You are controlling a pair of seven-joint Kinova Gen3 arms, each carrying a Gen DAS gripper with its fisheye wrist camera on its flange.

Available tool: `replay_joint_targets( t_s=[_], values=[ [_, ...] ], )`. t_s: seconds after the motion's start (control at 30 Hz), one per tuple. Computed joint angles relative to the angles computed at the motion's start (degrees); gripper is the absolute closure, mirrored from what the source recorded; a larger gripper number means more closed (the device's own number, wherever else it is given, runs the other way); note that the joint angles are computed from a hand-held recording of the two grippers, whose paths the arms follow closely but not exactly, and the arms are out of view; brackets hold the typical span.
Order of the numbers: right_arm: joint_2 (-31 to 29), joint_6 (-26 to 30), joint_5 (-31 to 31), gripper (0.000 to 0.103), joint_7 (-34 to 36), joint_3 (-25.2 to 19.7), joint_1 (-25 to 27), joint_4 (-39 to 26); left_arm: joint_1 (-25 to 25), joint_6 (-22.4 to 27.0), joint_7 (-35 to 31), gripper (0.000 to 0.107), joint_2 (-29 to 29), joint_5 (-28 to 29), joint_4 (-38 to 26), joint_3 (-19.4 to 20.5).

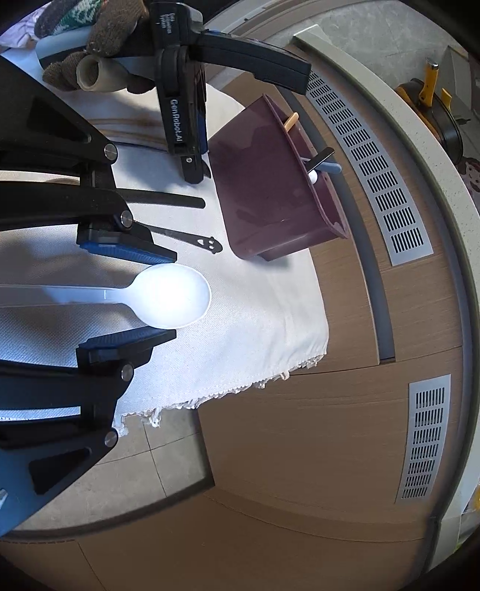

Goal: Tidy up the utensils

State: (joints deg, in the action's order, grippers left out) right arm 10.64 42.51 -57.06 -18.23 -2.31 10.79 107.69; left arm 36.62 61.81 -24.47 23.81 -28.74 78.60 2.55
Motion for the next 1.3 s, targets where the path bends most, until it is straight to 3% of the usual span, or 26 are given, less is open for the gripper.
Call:
replay_joint_targets(
  t_s=[0.2, 0.3, 0.37, 0.43, 0.5, 0.63, 0.73, 0.77, 0.87, 0.93, 1.07, 1.3],
  values=[
    [0.1, -0.7, 1.5, 0.071, -1.2, -0.2, -0.8, -0.2, 1.1, -0.5, -2.8, 0.06, -2.1, -0.6, 3.8, 0.7],
    [0.2, -0.9, 2.0, 0.071, -1.5, -0.3, -0.9, -0.2, 3.3, -1.0, -5.6, 0.06, -3.6, 1.1, 5.7, -1.9],
    [0.2, -1.1, 2.3, 0.071, -1.8, -0.4, -1.0, -0.3, 1.0, -2.6, -6.1, 0.06, -5.0, 3.4, 6.9, -0.7],
    [0.4, -1.1, 2.7, 0.071, -2.2, -0.5, -1.1, -0.5, -4.3, -6.6, -5.4, 0.06, -6.7, 6.1, 9.1, 3.0],
    [0.5, -1.1, 3.0, 0.071, -2.5, -0.6, -1.0, -0.6, -8.0, -7.5, -3.9, 0.06, -6.3, 7.0, 8.5, 5.8],
    [0.7, -0.9, 3.3, 0.071, -2.7, -0.7, -0.8, -0.8, -14.5, -0.4, 0.1, 0.06, -1.5, 1.2, 1.9, 15.6],
    [0.9, -0.5, 3.0, 0.071, -2.4, -0.8, -0.5, -0.9, -16.4, 6.2, 0.2, 0.065, 2.6, -5.5, -2.9, 22.4],
    [0.9, -0.5, 2.9, 0.071, -2.2, -0.8, -0.4, -0.9, -17.4, 7.3, 0.0, 0.072, 3.2, -7.5, -3.4, 25.1],
    [0.6, -0.3, 1.2, 0.071, -0.3, -1.0, 0.3, -0.4, -17.4, 8.2, 4.2, 0.074, 2.6, -13.5, -1.2, 29.4],
    [0.2, 0.3, -0.3, 0.071, 1.8, -1.0, 0.8, 0.2, -14.3, 5.3, 8.9, 0.074, -1.0, -16.1, 3.9, 27.0],
    [-1.8, 3.4, -2.5, 0.071, 5.6, -0.2, 1.3, 1.1, -3.8, -1.0, 18.2, 0.074, -10.3, -17.0, 13.1, 16.8],
    [-9.2, 3.2, -2.4, 0.071, 9.6, 2.7, -2.2, 5.0, 13.7, -1.8, 31.8, 0.075, -18.6, -24.8, 21.4, 5.7]
  ],
)
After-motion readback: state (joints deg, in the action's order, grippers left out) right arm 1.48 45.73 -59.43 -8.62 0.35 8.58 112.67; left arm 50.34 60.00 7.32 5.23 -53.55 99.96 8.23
